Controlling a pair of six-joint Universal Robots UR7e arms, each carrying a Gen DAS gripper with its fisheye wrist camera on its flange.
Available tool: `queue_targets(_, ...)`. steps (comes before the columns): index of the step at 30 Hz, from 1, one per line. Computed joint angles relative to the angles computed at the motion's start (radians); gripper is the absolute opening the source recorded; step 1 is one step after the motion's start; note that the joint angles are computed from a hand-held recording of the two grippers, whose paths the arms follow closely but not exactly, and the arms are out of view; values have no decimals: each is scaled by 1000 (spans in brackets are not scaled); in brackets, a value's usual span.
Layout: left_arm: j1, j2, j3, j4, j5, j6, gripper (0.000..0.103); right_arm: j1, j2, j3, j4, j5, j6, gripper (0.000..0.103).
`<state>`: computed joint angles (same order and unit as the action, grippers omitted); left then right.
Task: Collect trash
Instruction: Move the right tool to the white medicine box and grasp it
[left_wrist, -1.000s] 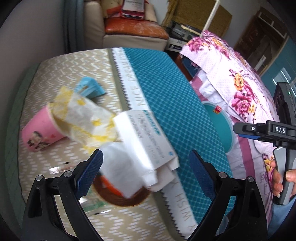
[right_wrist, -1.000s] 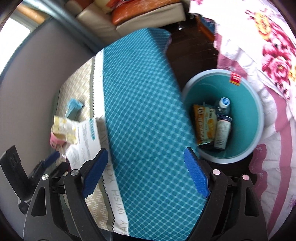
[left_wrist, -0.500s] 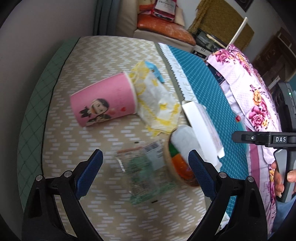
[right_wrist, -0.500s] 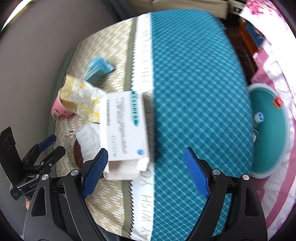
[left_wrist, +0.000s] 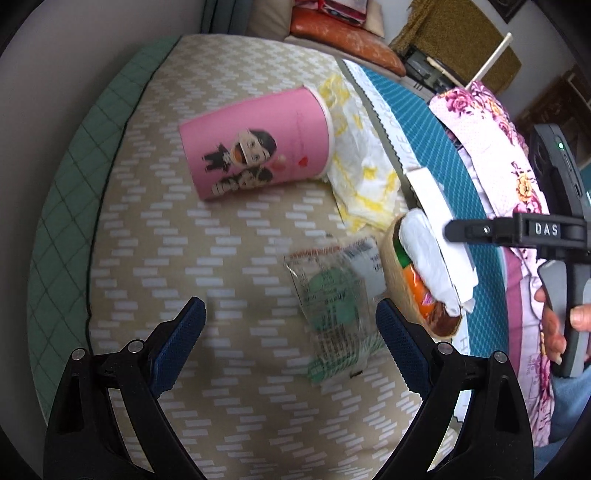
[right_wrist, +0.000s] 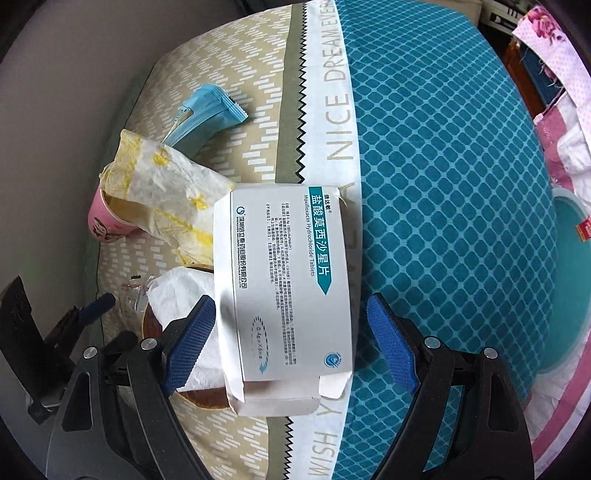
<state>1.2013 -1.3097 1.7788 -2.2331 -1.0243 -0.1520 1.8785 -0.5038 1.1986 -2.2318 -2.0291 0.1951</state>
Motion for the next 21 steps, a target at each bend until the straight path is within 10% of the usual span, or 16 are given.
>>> queue_targets(8, -7, 10, 17, 12, -18, -2, 96, 17, 3, 62, -115, -14, -70, 63)
queue_targets(21, -56, 77, 20, -20, 129, -21, 95, -2, -115, 219, -244, 8, -38, 63)
